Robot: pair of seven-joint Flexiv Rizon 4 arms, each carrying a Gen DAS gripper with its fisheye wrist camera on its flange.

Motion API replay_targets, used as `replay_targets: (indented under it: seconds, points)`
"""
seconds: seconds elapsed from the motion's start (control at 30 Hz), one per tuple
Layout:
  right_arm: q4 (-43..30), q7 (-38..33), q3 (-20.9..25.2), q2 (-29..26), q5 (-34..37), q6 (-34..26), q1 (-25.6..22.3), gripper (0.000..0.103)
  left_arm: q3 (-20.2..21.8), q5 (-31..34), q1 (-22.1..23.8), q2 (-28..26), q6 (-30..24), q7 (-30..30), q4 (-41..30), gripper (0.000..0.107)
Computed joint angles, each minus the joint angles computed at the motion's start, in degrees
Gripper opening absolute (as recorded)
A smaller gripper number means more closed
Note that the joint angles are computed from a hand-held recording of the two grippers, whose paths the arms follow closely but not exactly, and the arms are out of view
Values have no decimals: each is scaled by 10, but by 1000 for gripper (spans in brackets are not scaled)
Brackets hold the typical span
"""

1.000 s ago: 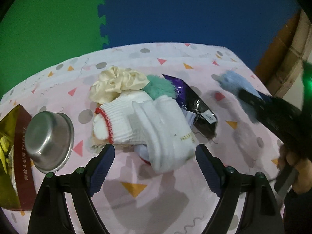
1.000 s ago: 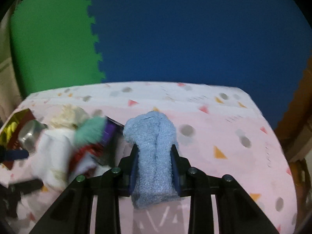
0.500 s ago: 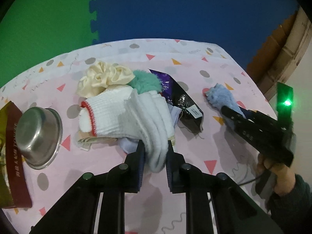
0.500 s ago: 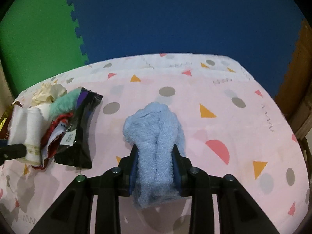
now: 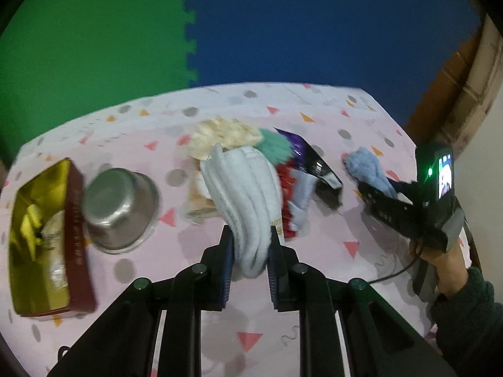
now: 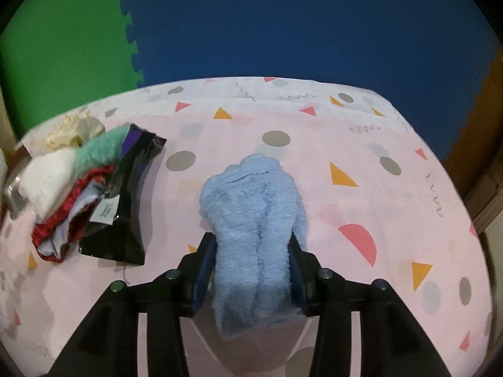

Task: Organize soft objects
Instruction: 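Carry the white gloves into the gold tin and open the left tool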

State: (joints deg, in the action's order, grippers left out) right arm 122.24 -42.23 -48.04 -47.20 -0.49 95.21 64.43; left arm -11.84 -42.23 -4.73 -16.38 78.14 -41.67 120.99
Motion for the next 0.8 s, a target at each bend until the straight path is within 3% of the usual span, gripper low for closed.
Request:
replay_targets:
  seconds: [0.17,0.37,0.8]
  points:
    - [-1,5,-15,-6,-11,-16,13,45,19,5,7,12,14,-16,2,17]
    - [-1,7,-14,-6,-14,-16,11,45,53,50,26,1,16,-77,-19,17]
    - [-1,9,-13,-6,-16,-15,11,45,150,241,60,-58,-7,-258,-98,17]
